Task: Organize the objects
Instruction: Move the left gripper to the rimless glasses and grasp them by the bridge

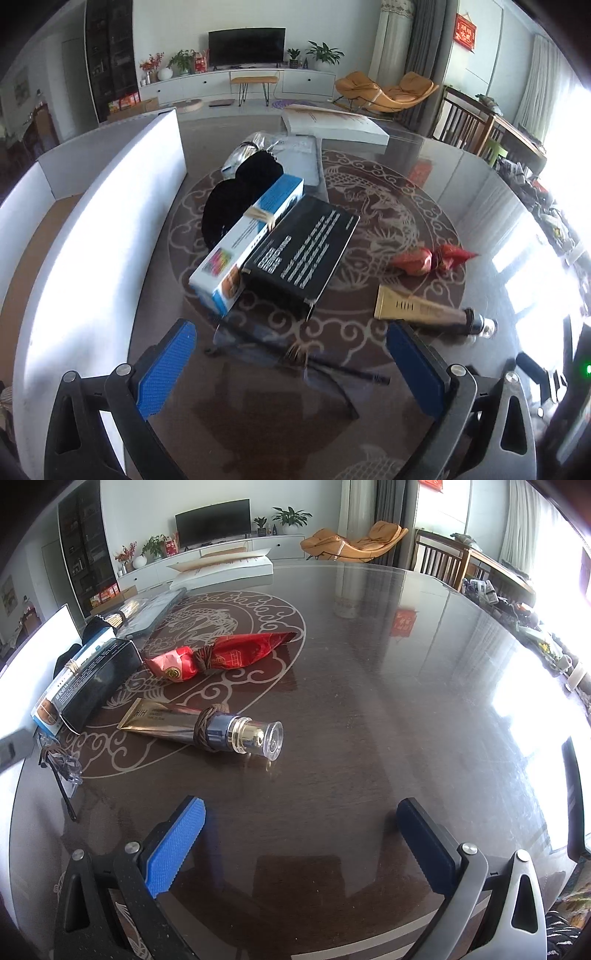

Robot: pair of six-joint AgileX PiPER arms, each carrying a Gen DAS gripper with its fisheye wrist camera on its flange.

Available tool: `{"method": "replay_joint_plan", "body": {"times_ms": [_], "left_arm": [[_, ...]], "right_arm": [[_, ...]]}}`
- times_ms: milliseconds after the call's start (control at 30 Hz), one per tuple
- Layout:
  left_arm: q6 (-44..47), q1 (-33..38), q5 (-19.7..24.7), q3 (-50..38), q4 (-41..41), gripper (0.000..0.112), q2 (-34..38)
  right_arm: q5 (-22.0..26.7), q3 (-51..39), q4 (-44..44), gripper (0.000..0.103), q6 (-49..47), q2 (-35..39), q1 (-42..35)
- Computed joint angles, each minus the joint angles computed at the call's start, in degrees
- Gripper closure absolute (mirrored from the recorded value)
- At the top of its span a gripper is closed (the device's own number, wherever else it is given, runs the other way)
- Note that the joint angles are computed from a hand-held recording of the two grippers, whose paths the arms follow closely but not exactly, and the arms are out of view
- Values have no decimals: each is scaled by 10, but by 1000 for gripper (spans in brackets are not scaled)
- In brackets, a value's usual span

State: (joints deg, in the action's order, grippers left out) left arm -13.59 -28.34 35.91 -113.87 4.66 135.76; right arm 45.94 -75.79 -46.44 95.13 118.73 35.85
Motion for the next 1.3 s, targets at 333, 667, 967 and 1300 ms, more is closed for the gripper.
{"method": "replay_joint_plan", "body": {"times_ms": [333,667,967,1300], "left_arm": [[-110,-35,10,41,196,9,5],[-25,4,-52,170,100,9,-73],[22,10,47,5,11,9,39],[45,17,105,-108,1,9,95]], "right_arm": [[-1,2,-2,0,2,-1,2],[1,2,-1,0,3,-1,3],[1,1,-2,0,3,0,4],[2,1,-2,0,3,0,4]]}}
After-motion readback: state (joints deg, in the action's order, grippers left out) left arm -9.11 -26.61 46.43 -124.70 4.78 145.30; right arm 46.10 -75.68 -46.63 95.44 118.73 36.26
